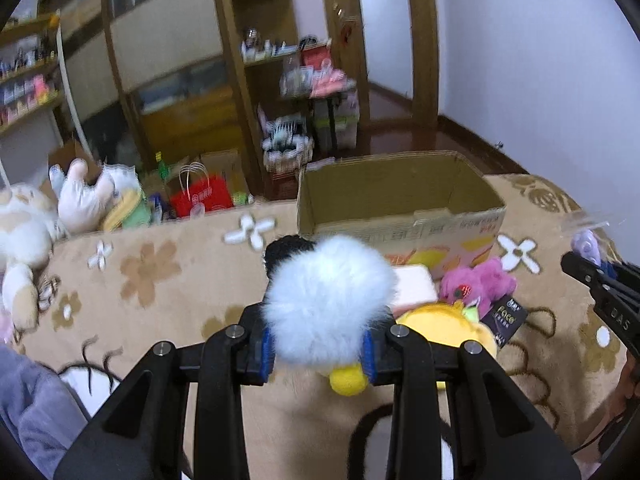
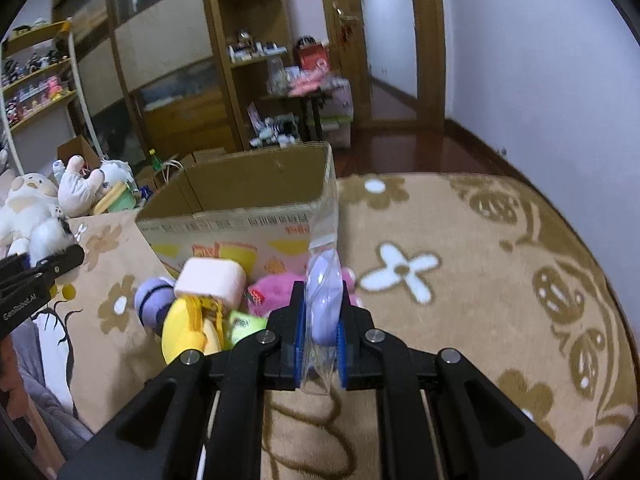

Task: Organize soft objects
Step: 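Lift and carry the chick with left tool while right tool carries bag to box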

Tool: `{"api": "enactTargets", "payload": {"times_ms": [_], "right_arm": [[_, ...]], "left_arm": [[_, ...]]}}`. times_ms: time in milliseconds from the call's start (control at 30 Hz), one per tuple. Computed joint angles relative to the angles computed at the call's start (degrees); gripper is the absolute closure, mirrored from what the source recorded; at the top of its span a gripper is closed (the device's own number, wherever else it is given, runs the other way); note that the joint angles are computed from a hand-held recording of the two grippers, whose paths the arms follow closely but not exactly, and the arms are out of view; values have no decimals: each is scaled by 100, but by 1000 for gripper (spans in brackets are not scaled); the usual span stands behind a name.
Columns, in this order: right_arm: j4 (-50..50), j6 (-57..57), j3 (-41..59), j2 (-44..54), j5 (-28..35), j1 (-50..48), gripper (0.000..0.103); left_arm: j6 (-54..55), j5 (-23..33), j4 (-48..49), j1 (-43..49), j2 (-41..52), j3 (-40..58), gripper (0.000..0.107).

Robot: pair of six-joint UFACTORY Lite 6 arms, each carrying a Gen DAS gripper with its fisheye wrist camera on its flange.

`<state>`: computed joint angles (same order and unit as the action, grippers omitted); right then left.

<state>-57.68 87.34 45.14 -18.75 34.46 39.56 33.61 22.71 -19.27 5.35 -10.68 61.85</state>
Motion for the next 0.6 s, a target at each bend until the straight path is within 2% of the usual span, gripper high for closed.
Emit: {"api": "enactTargets", "payload": {"times_ms": [200, 467, 600], "right_arm": [[-481, 183, 274, 113, 13, 106, 90], [-1254, 546, 923, 603, -110, 24, 90], [-1688, 770, 1108, 839, -170, -23, 90]], "left_arm": [[11, -213, 47, -298, -187, 26, 75], [-377, -888, 373, -759, 36, 293, 75], [-343, -670, 229, -821, 429, 878, 75]]}}
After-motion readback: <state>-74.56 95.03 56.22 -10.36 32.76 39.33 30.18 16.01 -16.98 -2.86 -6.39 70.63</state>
